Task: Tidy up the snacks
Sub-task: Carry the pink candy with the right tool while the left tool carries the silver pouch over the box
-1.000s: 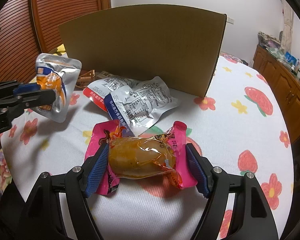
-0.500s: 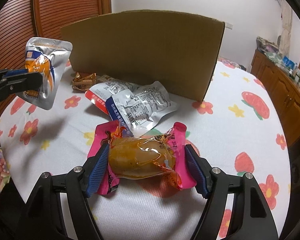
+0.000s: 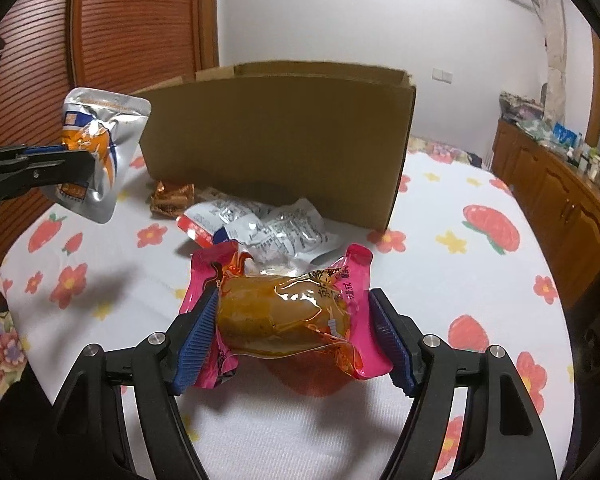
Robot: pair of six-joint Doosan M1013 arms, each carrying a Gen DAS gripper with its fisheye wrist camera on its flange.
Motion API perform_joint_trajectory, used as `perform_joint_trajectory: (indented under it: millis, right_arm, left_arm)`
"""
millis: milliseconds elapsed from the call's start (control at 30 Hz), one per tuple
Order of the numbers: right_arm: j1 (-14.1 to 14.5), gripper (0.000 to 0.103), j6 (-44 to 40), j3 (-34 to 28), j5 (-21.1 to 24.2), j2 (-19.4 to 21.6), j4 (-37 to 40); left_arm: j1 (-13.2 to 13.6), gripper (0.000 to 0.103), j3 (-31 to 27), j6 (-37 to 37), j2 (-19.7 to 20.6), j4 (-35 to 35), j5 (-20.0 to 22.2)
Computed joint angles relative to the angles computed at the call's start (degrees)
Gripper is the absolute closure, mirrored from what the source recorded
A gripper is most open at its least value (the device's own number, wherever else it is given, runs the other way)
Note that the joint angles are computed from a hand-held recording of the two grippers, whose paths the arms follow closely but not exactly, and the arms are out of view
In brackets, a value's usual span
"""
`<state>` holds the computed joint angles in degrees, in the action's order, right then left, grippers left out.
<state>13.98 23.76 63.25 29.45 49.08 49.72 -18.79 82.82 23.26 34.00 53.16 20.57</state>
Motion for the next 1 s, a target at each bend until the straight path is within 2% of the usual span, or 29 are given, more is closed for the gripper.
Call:
perform_joint_trajectory:
  millis: [267, 600, 800, 1000]
  right_arm:
    - [-0.2, 0.027, -0.9, 0.2, -0.5, -0.3, 0.6]
    - [-0.8, 0.027, -7.9, 1.5, 0.6, -2.7, 8.4]
    - [-0.5, 0.027, -10.7, -1.4, 1.0, -3.1, 11.2]
    - [0.1, 0.027, -8.5, -6.8, 1.3, -1.4, 9.6]
  left_arm:
    - [-0.2, 0.082, -0.3, -1.8, -0.4, 2.5, 0.1]
    - [-0.1, 0.081, -1.6, -3.9, -0.8, 6.0, 0.4]
    - [0.7, 0.081, -3.7, -2.6, -0.6, 6.1, 0.7]
    - [1.9, 0.081, -7.0, 1.4, 0.6, 3.0, 1.6]
